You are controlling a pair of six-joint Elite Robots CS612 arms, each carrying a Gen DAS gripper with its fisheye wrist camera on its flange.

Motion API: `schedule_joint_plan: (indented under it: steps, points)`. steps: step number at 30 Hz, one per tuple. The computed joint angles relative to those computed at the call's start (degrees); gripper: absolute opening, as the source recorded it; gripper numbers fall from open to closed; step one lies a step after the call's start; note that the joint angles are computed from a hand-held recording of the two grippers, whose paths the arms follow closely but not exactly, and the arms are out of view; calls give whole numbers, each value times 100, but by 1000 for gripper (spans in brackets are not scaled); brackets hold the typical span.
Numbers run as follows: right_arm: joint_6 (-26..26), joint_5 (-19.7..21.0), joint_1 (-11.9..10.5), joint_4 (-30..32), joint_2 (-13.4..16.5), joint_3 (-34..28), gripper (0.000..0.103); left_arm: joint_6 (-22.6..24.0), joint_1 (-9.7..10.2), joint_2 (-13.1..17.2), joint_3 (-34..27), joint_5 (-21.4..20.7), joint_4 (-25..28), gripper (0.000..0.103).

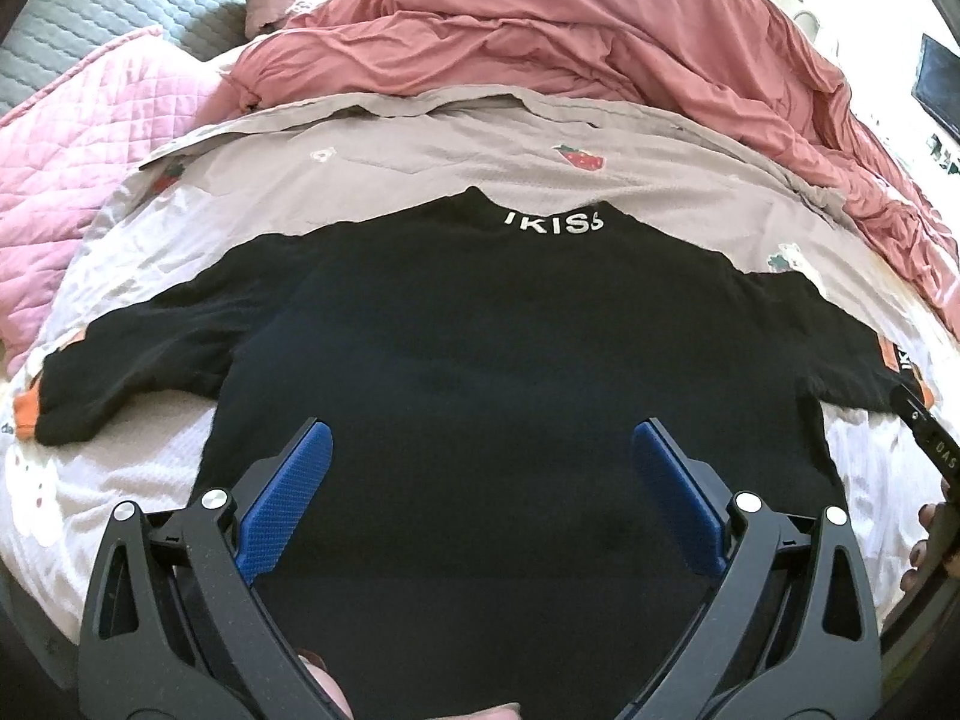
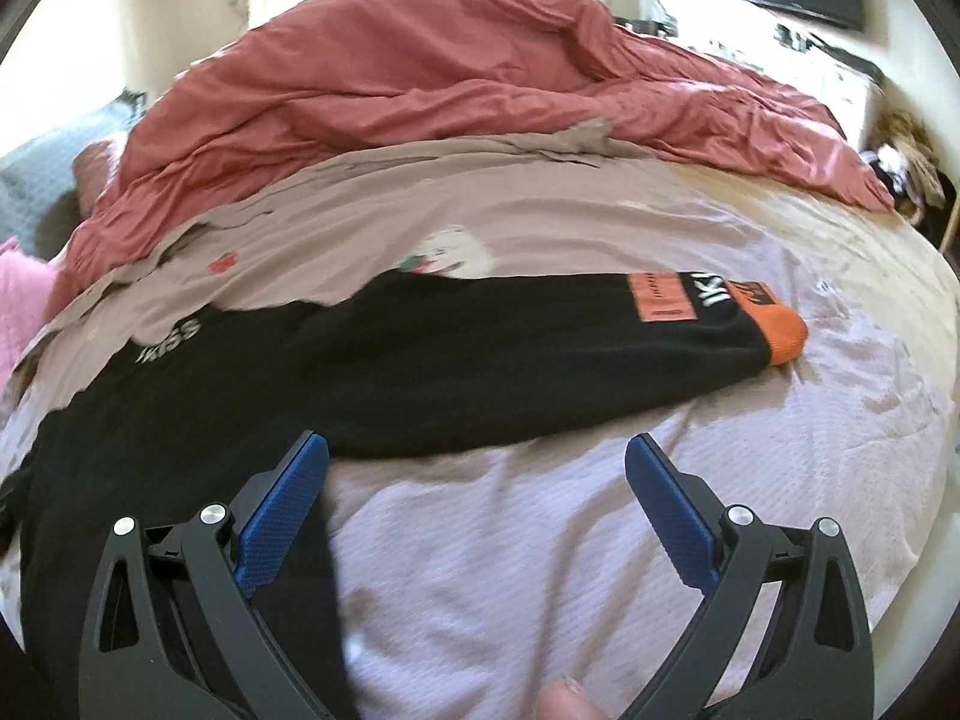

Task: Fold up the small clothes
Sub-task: 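Move the right gripper to the orange sleeve cuff and grasp it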

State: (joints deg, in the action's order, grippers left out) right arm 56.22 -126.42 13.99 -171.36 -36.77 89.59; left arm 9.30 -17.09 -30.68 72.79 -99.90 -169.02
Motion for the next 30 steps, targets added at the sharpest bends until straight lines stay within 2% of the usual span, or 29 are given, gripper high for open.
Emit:
schedule_joint_plan:
  steps: [7,13,17,21,25,27,29,30]
  points:
    - [503,-51,-230,-50,-160,393,99,13,-75,142,-329,6,297,94]
    - [1155,273,-522,-343,-296,853,99,84,-159,275,-568,75,433,94]
    - [1573,642,-720,-400,-341,1055,98,122,-215,398,-730,159,450,94]
    - [1725,783,-830,-368,-326,1088,98,91,-254,563,-992,299,710,94]
    - [1815,716,-931,-388,-279,1079,98,90,-264,685,-1177,323,935,94]
    - [1855,721,-993,-487,-253,1094,95,97,-265,746,-1267,309,1002,94]
    - [1822,666,-1038,-484,-239,1073,75,129,-263,808,-1349,316,1041,94]
    - [1785,654,-1052,-574,-233,1083,71,136,-262,838,-1393,330,1058,94]
